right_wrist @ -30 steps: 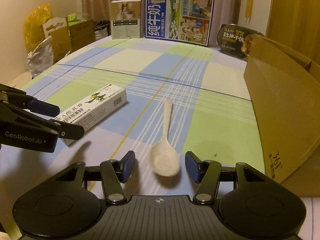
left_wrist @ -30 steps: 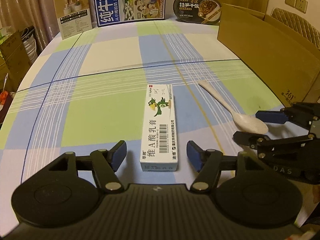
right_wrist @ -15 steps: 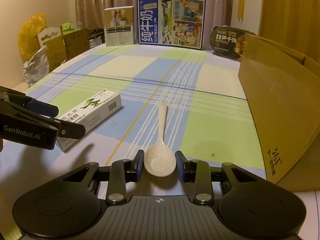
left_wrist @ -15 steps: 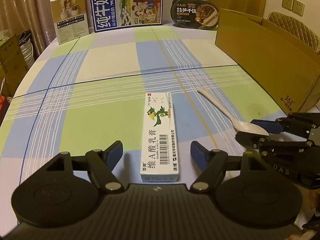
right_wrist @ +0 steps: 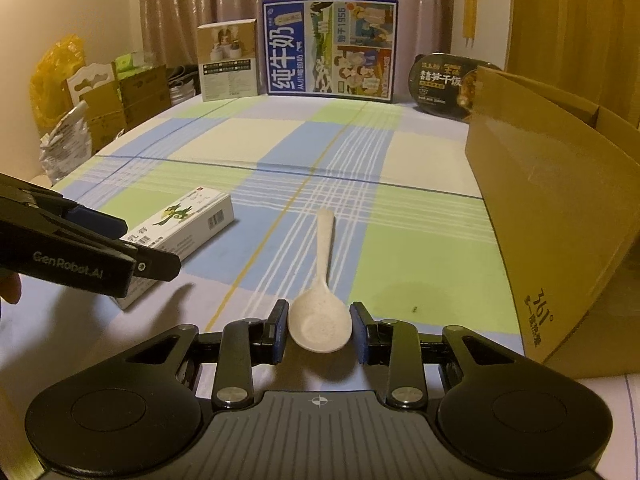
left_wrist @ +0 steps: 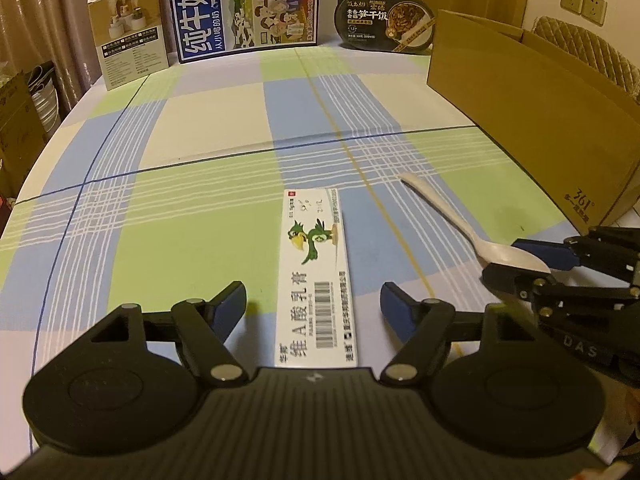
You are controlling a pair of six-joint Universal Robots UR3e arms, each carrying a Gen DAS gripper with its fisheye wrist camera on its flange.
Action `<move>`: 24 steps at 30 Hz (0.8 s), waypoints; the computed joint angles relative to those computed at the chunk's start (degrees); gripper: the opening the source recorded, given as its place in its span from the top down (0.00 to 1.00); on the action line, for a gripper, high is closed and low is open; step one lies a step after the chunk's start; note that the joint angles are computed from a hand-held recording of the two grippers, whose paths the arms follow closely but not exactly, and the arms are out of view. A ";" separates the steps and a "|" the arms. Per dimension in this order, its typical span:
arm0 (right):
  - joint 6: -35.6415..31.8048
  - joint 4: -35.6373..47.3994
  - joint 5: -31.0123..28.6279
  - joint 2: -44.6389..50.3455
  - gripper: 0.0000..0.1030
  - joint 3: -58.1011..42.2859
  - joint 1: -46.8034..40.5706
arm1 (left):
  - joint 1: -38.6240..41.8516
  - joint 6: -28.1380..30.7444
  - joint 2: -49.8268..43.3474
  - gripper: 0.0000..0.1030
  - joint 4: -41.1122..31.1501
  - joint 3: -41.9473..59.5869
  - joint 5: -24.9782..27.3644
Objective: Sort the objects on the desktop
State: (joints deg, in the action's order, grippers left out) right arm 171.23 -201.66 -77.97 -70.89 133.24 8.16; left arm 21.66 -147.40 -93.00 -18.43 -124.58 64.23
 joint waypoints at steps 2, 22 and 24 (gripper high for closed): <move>0.00 0.15 0.05 -0.03 0.71 -0.14 -0.12 | -0.86 -0.37 -1.04 0.38 -0.07 1.19 0.86; 0.40 1.27 0.55 -2.61 0.71 1.46 -0.31 | -1.60 -2.18 5.70 0.68 -2.46 -4.51 3.03; 0.53 1.59 0.48 -3.36 0.71 1.88 -0.34 | -1.49 -2.26 6.89 0.68 -3.42 -5.04 3.12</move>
State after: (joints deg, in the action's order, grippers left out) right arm 171.76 -200.07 -77.49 -74.25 135.12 7.82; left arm 20.17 -149.66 -86.11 -21.85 -129.61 67.36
